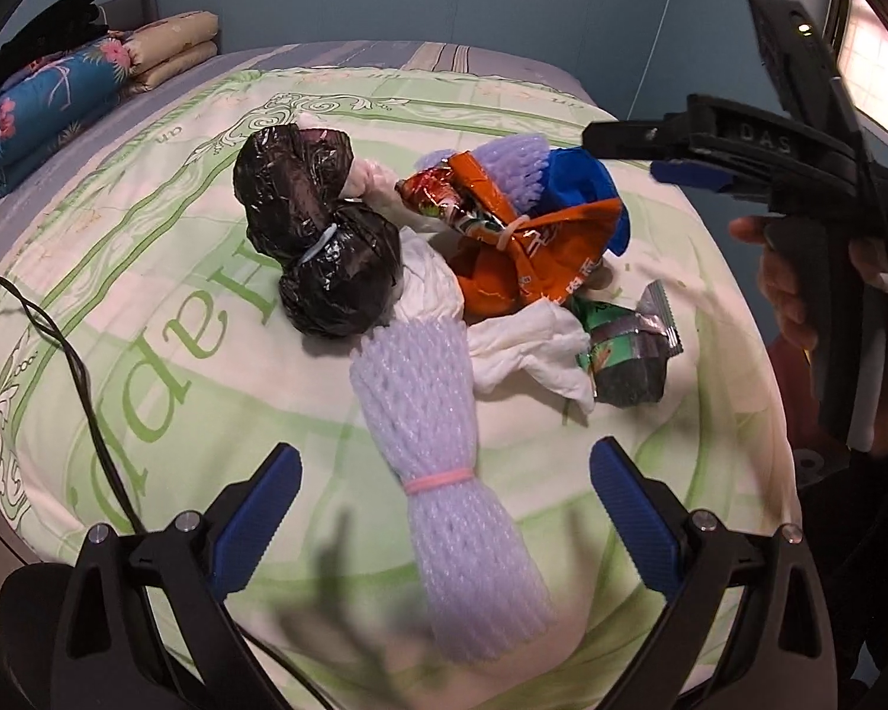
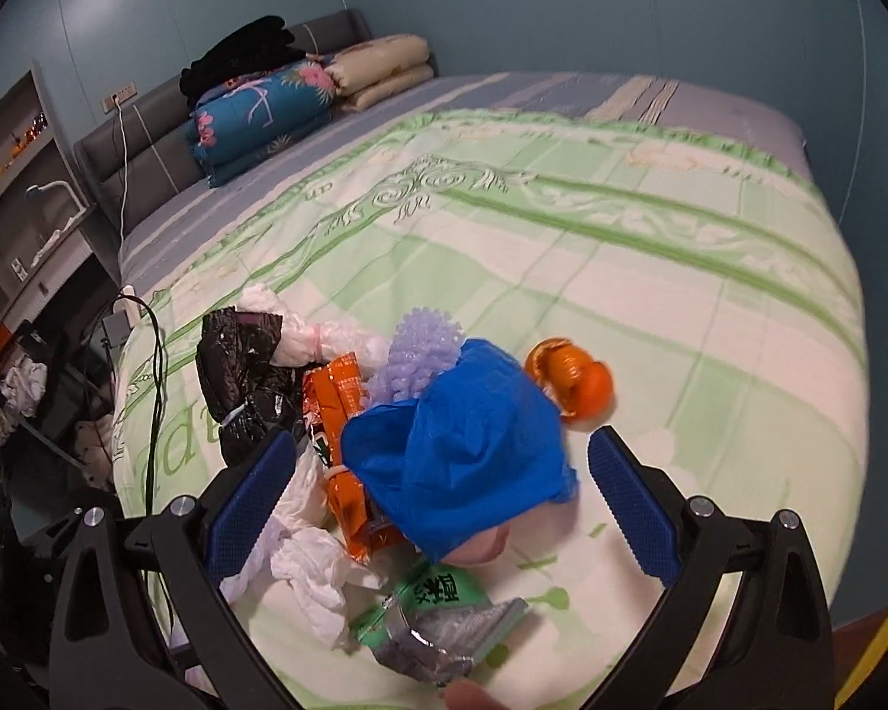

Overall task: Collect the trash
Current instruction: 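Grasp the lavender foam net with the left tool while the right tool grasps the blue bag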

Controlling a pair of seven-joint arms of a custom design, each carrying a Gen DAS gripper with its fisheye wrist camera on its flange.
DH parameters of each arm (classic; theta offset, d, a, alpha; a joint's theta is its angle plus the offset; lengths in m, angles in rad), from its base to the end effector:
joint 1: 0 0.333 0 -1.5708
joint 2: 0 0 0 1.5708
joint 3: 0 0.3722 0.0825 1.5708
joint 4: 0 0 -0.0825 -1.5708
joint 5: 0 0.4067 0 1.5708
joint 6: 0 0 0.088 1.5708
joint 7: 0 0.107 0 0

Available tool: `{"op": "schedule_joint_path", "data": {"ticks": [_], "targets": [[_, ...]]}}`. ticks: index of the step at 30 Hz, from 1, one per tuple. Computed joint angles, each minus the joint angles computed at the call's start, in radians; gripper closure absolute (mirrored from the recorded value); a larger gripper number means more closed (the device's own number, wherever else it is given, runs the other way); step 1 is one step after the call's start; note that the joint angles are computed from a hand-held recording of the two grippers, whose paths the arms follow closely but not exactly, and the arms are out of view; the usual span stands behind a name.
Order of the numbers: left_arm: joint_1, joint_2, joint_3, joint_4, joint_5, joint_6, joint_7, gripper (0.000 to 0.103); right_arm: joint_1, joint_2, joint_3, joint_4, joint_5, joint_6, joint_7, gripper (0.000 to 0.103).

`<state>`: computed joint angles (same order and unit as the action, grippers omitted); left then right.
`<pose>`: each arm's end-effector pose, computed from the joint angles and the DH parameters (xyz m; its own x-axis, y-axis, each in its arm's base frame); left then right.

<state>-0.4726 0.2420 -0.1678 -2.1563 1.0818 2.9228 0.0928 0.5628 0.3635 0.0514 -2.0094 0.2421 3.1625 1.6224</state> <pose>0.4591 -0.4060 0.3641 -0.1931 -0.9723 0.1319 -0.7999 0.0781 -0.5950 0.5763 0.3756 0.4018 0.3770 -0.8998 -0.2196 -0.7245 -0.1388 -0.6752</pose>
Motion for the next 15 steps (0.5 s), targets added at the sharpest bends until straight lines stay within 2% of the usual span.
{"op": "schedule_joint_path", "data": {"ticks": [3, 4, 8, 11, 13, 15], "targets": [[0.006, 0.017, -0.008, 0.009, -0.029, 0.004, 0.033, 0.015, -0.034, 0.019, 0.029, 0.016, 0.015, -0.015, -0.008, 0.013], [0.007, 0.021, -0.007, 0.011, -0.040, 0.007, 0.043, 0.018, -0.084, 0.028, 0.082, 0.022, 0.038, -0.016, -0.026, 0.015], [0.004, 0.043, -0.006, 0.016, -0.093, 0.016, 0.094, 0.028, -0.165, 0.044, 0.165, 0.032, 0.096, -0.027, -0.068, 0.024], [-0.002, 0.056, 0.000, 0.021, -0.125, 0.021, 0.127, 0.037, -0.260, 0.062, 0.268, 0.042, 0.156, -0.042, -0.135, 0.028], [-0.002, 0.063, 0.000, 0.022, -0.154, 0.023, 0.158, 0.047, -0.316, 0.083, 0.332, 0.059, 0.203, -0.059, -0.185, 0.033], [-0.011, 0.069, 0.006, 0.024, -0.173, 0.020, 0.172, 0.055, -0.356, 0.100, 0.378, 0.073, 0.256, -0.075, -0.225, 0.045]]}}
